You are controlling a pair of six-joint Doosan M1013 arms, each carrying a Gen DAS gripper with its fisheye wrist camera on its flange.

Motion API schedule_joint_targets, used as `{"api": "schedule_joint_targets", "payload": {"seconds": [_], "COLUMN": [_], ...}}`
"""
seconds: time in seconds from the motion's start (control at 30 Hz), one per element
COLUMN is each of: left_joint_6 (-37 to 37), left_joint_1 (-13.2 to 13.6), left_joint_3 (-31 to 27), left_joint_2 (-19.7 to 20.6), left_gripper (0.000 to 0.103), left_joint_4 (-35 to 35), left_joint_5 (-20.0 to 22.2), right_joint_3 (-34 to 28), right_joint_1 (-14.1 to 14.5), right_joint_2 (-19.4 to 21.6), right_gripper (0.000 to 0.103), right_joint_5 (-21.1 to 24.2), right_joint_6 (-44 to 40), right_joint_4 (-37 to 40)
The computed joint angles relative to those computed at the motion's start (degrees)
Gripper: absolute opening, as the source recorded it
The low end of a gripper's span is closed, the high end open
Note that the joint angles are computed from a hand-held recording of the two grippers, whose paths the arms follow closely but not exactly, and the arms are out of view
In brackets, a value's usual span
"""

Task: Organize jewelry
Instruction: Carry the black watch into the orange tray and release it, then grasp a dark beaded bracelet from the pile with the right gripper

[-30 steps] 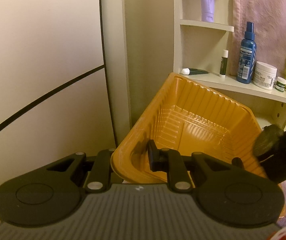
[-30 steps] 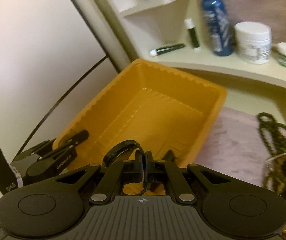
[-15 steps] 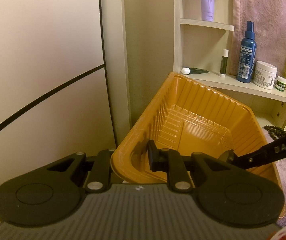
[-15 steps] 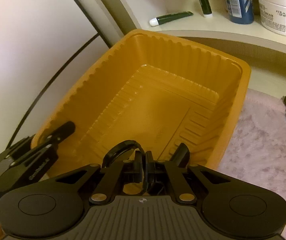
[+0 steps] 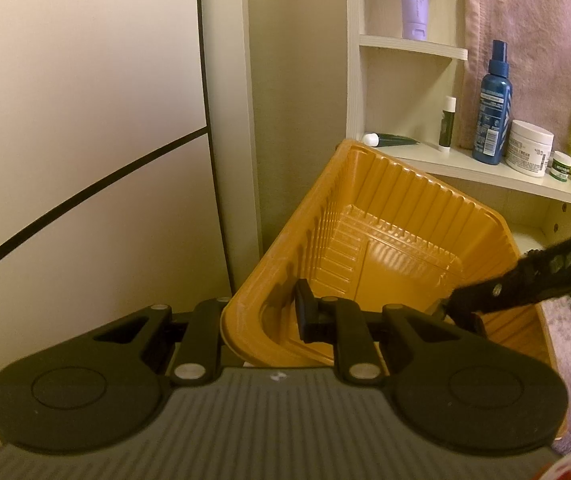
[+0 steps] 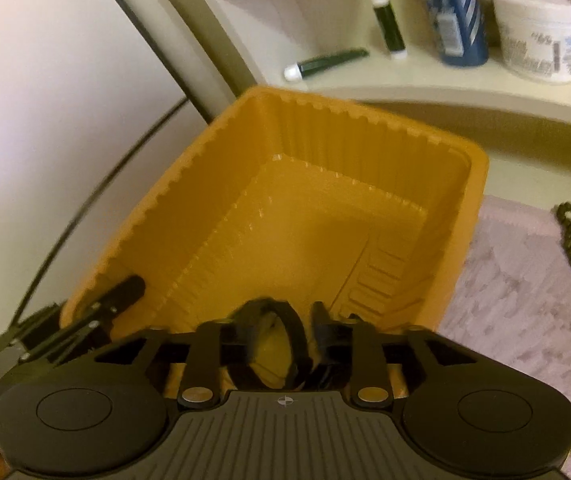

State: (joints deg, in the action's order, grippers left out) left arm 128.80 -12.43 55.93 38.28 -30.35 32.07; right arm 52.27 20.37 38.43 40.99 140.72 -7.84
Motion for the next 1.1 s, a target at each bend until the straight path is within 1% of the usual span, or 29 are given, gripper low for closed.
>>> {"api": "schedule_joint_targets", "payload": {"seconds": [0.03, 0.07, 0.2, 0.3, 0.4, 0.5, 0.63, 0.73, 0.87, 1.0, 1.1], "left_joint_6": [0.1, 0.0, 0.5, 0.7, 0.6, 0.6, 0.5, 0.5, 0.3, 0.3, 0.2], "left_joint_1": [0.0, 0.0, 0.0, 0.1, 0.1, 0.1, 0.2, 0.2, 0.2, 0.1, 0.1], "left_joint_3": [0.0, 0.0, 0.4, 0.5, 0.4, 0.5, 0.2, 0.2, -0.2, -0.5, -0.5], "left_joint_2": [0.0, 0.0, -0.2, -0.3, -0.2, -0.3, -0.2, -0.2, 0.0, 0.2, 0.2], "left_gripper": [0.017, 0.017, 0.017, 0.017, 0.017, 0.017, 0.017, 0.017, 0.017, 0.018, 0.018], "left_joint_4": [0.0, 0.0, -0.3, -0.6, -0.5, -0.6, -0.6, -0.6, -0.2, 0.2, 0.4], "left_joint_5": [0.0, 0.0, -0.3, -0.3, -0.2, -0.2, 0.2, 0.3, 0.5, 0.6, 0.6], "right_joint_3": [0.9, 1.7, 3.1, 4.2, 6.6, 10.0, 15.7, 19.9, 24.1, 26.8, 27.8], "right_joint_1": [0.1, 0.3, 0.5, 0.6, 0.7, 0.9, 1.5, 2.1, 2.7, 2.9, 2.7], "right_joint_2": [-0.6, -1.1, -2.4, -3.4, -5.1, -7.4, -11.3, -14.3, -17.4, -19.2, -19.8], "right_gripper": [0.052, 0.053, 0.053, 0.053, 0.053, 0.053, 0.053, 0.053, 0.053, 0.053, 0.051], "right_joint_5": [-1.1, -1.9, -2.9, -3.2, -3.1, -3.3, -2.8, -1.2, 3.3, 7.0, 8.3], "right_joint_6": [1.0, 2.3, 4.6, 3.3, 3.6, 6.9, 13.9, 19.6, 25.1, 28.8, 29.2], "right_joint_4": [-1.2, -2.8, -6.2, -6.7, -8.7, -12.4, -18.6, -22.8, -25.2, -26.7, -27.6]}}
